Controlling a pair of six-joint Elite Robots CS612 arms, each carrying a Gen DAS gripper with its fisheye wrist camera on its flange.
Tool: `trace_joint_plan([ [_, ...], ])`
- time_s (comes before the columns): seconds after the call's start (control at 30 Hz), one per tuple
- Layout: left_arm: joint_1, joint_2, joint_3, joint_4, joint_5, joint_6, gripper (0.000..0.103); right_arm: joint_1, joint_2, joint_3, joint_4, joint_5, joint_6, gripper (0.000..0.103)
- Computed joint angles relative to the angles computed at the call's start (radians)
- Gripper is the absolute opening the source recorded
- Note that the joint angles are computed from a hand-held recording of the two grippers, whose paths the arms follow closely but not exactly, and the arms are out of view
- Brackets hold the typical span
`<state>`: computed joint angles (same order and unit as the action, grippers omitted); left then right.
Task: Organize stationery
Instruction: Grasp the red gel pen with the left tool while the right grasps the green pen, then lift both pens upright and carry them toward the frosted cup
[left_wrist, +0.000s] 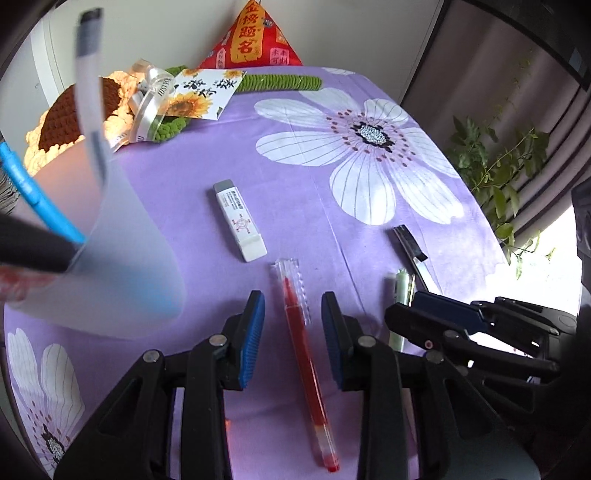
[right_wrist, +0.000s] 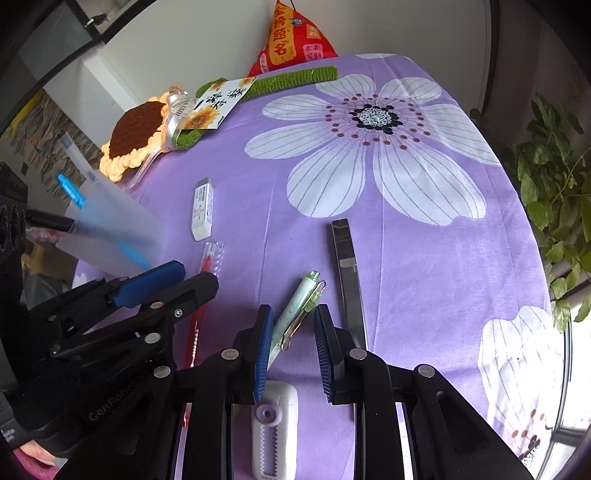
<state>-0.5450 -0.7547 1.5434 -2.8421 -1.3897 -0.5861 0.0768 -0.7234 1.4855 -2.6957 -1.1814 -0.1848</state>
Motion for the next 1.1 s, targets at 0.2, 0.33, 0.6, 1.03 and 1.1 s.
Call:
trace_joint_plan([
  [0.2, 0.004, 0.012, -0.02, 0.014, 0.017, 0.005, 0.02, 0.012, 0.012, -0.02, -0.017, -0.045, 0.003, 0.024],
  [0.33, 0.008, 0.012, -0.016, -0.004, -0.018, 0.036, 0.013, 0.014, 0.014, -0.024, -0.021, -0.052, -0.004, 0.024],
  [0.6, 0.008, -0.016, 0.03, -0.078, -0.038, 0.031, 0.012, 0.021, 0.016, -0.029, -0.025, -0.079, -0.016, 0.024],
  [1.03, -0.005, -0.059, 0.096, -0.172, 0.014, 0.026, 0.012, 0.018, 0.008, -0.023, -0.022, 0.011, -0.038, 0.017],
  [1.1, -0.006, -0.066, 0.106, -0.19, 0.021, 0.025, 0.012, 0.015, -0.006, -0.001, -0.068, 0.029, -0.044, 0.016],
])
